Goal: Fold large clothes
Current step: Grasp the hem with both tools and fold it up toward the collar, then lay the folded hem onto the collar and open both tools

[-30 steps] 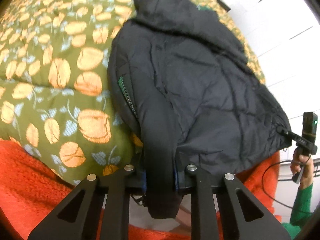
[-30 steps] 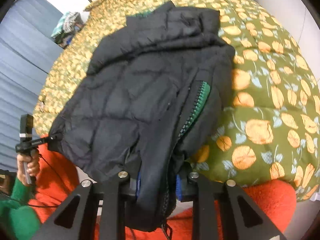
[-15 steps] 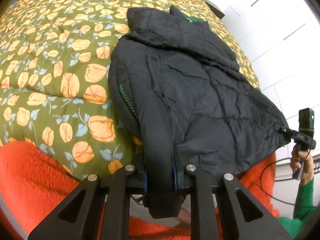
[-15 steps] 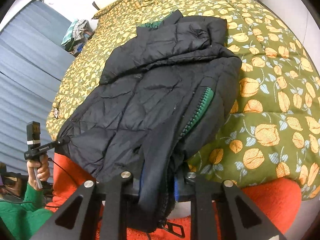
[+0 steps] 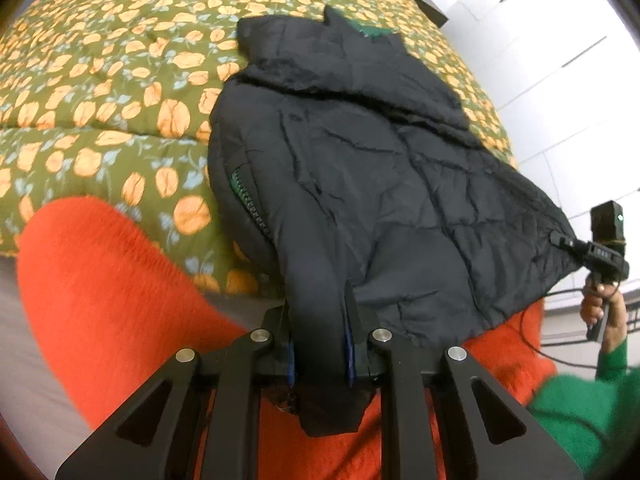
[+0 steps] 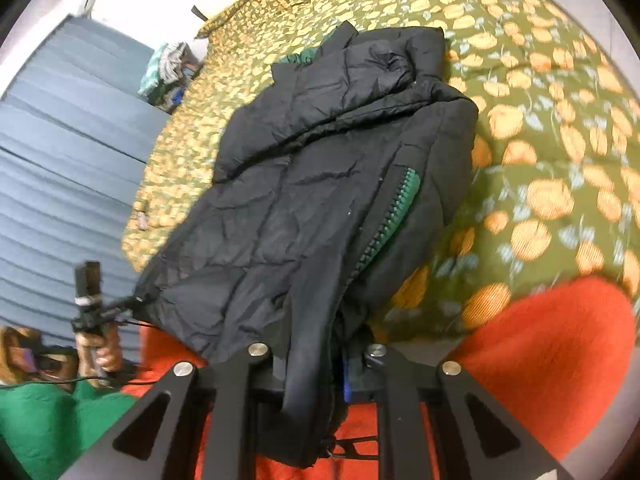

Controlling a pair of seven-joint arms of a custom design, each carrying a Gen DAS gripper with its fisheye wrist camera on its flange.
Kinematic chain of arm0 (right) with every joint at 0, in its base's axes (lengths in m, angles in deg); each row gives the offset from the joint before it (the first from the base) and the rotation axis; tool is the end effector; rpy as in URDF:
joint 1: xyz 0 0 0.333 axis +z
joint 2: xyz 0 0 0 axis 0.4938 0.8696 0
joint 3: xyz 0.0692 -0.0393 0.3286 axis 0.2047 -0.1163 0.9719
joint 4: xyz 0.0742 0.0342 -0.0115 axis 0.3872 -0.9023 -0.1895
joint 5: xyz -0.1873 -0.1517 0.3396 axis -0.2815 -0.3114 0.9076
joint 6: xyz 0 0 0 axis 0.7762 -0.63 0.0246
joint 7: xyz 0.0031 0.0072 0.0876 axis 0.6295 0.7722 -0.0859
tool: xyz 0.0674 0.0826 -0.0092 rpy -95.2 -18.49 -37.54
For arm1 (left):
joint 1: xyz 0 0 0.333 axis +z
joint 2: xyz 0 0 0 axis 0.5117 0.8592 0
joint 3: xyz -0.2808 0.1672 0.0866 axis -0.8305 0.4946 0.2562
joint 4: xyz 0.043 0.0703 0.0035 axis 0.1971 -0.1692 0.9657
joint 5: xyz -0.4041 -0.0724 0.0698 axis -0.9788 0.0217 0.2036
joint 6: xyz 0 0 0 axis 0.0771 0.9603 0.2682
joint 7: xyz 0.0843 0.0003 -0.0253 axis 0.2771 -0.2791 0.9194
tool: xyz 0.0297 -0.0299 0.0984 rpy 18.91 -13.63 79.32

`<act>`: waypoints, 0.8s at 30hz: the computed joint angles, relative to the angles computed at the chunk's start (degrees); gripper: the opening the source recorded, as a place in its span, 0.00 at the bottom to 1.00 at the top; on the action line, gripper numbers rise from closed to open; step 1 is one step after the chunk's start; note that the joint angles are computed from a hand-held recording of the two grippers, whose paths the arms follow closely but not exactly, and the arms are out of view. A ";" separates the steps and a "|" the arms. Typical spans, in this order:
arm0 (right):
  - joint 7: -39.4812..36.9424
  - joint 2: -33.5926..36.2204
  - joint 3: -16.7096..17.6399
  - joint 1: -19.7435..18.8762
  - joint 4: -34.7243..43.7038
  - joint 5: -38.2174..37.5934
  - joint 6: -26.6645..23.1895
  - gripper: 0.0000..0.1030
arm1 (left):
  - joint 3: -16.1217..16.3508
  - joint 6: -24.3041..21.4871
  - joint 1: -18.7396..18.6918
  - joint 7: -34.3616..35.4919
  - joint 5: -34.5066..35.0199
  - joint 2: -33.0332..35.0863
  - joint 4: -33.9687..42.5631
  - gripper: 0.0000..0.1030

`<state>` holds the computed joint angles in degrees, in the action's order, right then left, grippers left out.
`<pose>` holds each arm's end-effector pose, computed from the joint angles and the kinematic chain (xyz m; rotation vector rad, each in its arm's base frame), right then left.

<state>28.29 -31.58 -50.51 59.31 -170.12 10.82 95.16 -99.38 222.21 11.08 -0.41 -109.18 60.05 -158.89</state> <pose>0.4265 0.2487 0.4897 -1.5503 1.8739 0.2569 0.4379 -0.2809 0.5157 1.9008 -2.2525 0.7246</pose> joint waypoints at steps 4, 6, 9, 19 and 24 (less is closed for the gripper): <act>-5.75 -3.43 -2.58 4.46 -1.00 11.34 2.00 0.15 | 2.46 -3.37 -0.26 1.34 -4.36 -4.47 -0.30 0.15; -10.27 -4.27 -4.09 6.23 -0.25 17.69 3.90 0.15 | 3.74 -2.77 -0.05 2.56 -7.19 -4.41 1.20 0.15; -18.70 -2.26 -6.42 6.86 3.02 26.06 6.20 0.15 | 5.20 0.90 0.31 6.45 -12.82 -0.07 5.97 0.15; -39.30 23.87 -10.88 -2.18 27.26 48.14 -0.06 0.15 | 1.53 10.36 4.13 3.30 -4.80 32.76 37.52 0.16; -38.06 32.82 -8.35 -6.75 33.54 50.07 0.11 0.15 | 2.78 6.33 2.83 -6.13 7.36 42.16 47.28 0.18</act>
<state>-9.78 1.24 -58.86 52.56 -136.58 60.89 95.27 -96.60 228.54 13.91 -6.54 -101.81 102.21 -111.61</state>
